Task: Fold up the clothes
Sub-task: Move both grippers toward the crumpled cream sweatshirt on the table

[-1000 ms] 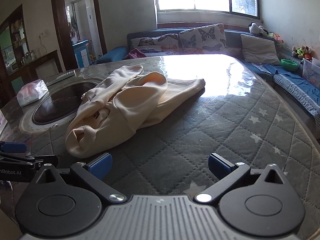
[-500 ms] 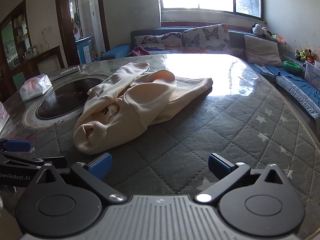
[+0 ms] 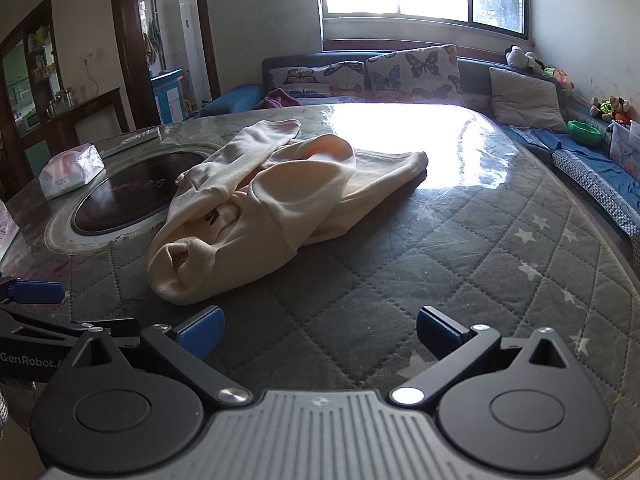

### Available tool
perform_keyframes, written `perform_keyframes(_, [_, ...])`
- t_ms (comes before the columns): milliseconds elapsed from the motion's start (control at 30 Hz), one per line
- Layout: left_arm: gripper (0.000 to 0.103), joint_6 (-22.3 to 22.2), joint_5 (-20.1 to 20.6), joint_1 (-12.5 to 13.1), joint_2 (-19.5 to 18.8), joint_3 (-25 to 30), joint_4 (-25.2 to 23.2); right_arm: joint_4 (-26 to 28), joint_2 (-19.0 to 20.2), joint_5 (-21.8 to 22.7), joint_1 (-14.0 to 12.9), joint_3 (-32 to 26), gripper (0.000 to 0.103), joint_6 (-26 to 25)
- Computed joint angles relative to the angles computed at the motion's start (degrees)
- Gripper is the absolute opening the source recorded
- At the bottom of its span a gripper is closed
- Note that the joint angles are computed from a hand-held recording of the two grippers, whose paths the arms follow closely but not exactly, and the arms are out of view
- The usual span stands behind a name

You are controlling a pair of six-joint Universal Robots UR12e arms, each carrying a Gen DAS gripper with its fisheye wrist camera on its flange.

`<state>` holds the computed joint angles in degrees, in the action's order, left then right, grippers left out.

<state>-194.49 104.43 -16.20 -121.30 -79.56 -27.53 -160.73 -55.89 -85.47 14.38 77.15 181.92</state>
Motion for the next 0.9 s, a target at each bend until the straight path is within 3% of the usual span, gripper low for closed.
perform_keyframes(900, [0.103,-0.2,-0.4,0.2,-0.9,1.8,-2.4,2.0,0.8,1.4,-0.2,-1.5,0.103,-0.4])
